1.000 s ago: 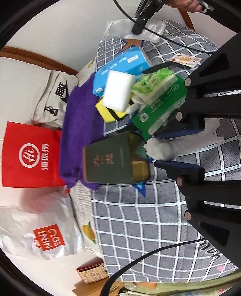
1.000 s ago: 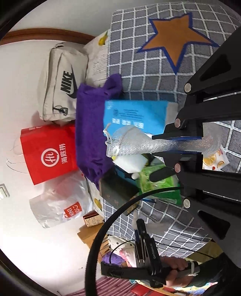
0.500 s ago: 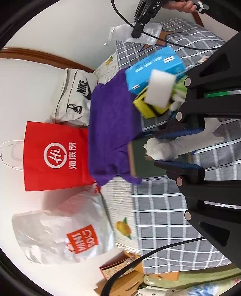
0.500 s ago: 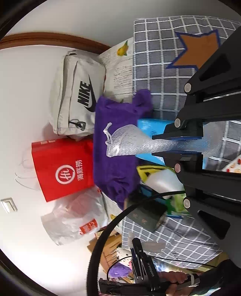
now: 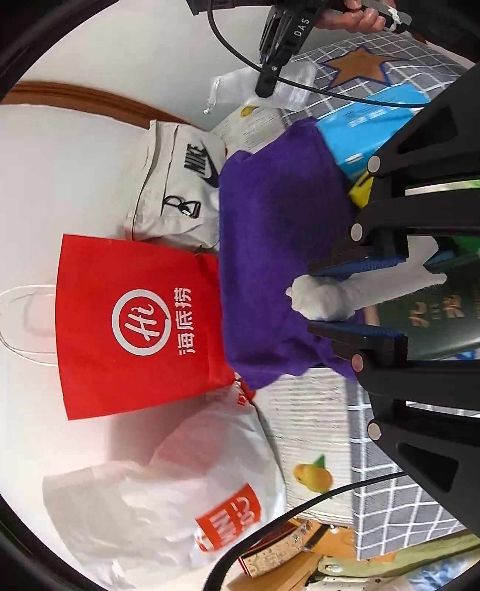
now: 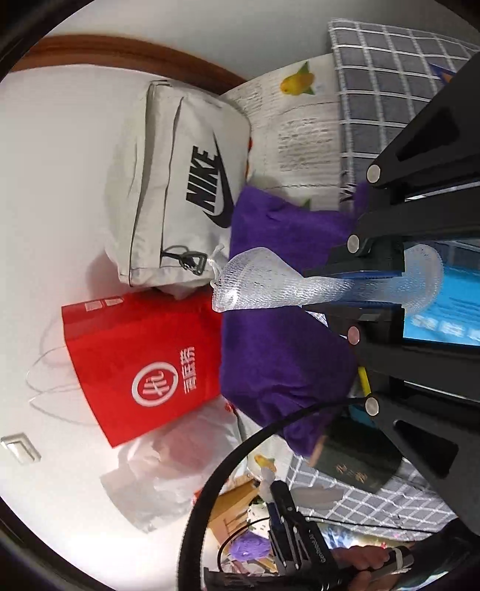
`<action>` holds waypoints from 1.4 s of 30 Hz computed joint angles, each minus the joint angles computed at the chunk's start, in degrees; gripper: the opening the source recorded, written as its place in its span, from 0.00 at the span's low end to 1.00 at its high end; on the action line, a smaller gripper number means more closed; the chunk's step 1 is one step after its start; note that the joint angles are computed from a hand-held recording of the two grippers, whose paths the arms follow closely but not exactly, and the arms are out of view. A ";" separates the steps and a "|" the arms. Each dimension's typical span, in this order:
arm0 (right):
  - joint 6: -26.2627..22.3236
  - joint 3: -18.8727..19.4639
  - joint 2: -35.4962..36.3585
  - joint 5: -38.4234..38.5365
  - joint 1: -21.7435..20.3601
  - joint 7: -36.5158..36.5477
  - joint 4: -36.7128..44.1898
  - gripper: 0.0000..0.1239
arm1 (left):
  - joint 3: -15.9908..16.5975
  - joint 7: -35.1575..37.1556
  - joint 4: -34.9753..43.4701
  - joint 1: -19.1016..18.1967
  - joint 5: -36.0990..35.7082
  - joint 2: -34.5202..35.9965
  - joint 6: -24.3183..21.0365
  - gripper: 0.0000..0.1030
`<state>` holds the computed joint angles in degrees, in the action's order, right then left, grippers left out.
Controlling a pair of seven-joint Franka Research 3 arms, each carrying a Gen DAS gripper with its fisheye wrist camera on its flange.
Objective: Organize soft objects
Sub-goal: 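Carry the tissue in the left tool while the right tool carries the mesh bag over the purple towel, then open the left tool onto the purple towel while the right tool releases the mesh bag there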
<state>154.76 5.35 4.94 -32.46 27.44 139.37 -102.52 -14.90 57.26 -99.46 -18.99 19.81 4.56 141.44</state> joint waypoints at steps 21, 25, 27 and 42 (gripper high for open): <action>-13.85 -4.89 25.37 25.00 0.74 -24.46 29.35 0.08 | 2.91 6.31 26.21 -1.37 -2.90 22.75 -9.94 0.22; -15.49 -5.51 27.22 26.23 0.94 -25.46 31.55 0.08 | 3.17 7.57 32.21 -1.90 -3.77 27.39 -12.94 0.22; -15.57 -5.54 27.82 27.02 0.69 -26.00 32.02 0.08 | 3.35 8.40 36.32 -2.25 -4.55 30.25 -15.25 0.22; -16.05 -5.26 29.96 30.01 -0.35 -29.35 34.41 0.20 | 7.13 12.20 63.27 -6.97 -5.80 47.48 -30.84 0.23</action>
